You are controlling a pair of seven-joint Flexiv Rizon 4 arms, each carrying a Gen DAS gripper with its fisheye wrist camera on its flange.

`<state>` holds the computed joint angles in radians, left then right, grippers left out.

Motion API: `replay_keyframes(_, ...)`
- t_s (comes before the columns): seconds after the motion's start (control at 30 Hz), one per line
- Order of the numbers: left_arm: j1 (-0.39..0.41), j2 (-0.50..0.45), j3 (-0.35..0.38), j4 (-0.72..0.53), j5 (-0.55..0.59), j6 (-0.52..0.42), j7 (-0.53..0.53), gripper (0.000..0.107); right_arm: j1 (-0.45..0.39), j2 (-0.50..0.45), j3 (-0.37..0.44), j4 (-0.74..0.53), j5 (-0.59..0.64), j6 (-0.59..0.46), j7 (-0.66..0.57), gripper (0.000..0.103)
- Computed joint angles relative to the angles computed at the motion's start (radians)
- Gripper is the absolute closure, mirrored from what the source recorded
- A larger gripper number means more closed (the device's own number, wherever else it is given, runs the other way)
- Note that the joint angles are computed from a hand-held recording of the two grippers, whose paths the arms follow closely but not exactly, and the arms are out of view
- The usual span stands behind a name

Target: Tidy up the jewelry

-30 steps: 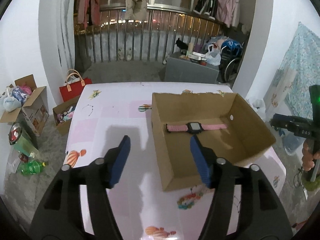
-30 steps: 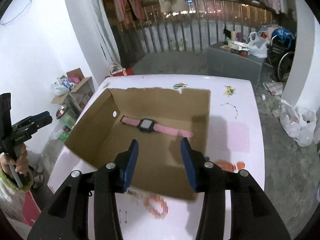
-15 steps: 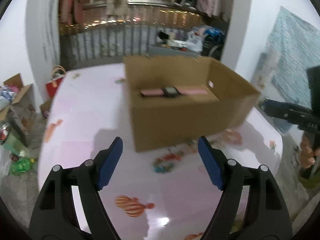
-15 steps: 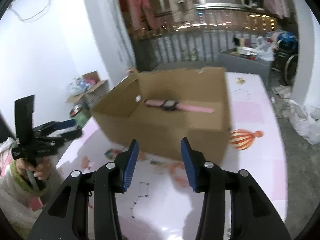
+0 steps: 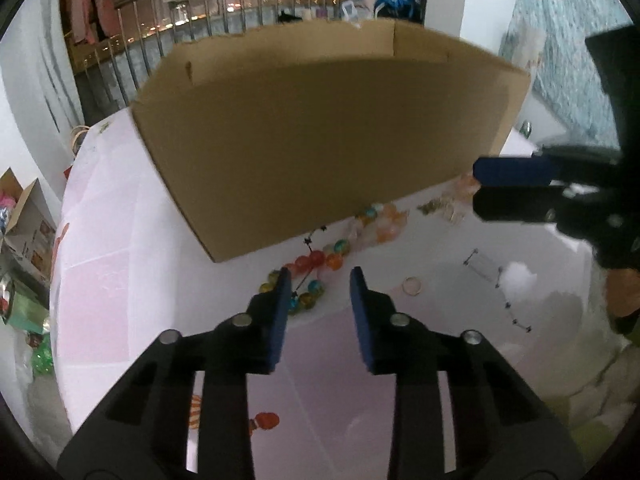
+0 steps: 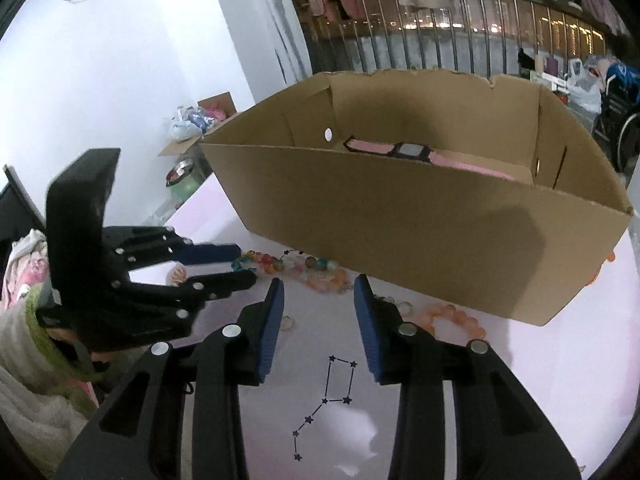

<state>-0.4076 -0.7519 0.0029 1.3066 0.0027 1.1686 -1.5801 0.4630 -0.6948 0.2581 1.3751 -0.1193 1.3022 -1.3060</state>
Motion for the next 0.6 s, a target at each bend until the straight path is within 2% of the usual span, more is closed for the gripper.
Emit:
replay_keyframes(0.13, -0.035, -0.024, 0.046, -0.053, 0.047, -0.043, -0.025, 0.090, -0.006, -0.002, 0.004, -0.002, 0.011, -0.002, 0.004, 0.067)
replay_keyframes(0.27, -0.043, -0.038, 0.054, -0.081, 0.072, -0.057, -0.045, 0.098, -0.004, 0.001, 0.000, 0.009, 0.013, 0.004, 0.013, 0.067)
replay_keyframes(0.33, -0.038, -0.038, 0.045, -0.083, 0.071, -0.056, -0.048, 0.098, -0.002, 0.006, -0.003, 0.019, 0.012, 0.012, 0.017, 0.067)
replay_keyframes(0.47, 0.012, -0.010, -0.019, -0.026, 0.015, 0.003, -0.036, 0.098, 0.005, 0.011, -0.012, 0.031, 0.001, 0.024, 0.029, 0.067)
replay_keyframes(0.6, 0.102, 0.036, -0.152, 0.085, -0.109, 0.105, 0.055, 0.098, 0.001, 0.014, -0.009, 0.035, -0.002, 0.028, 0.037, 0.067)
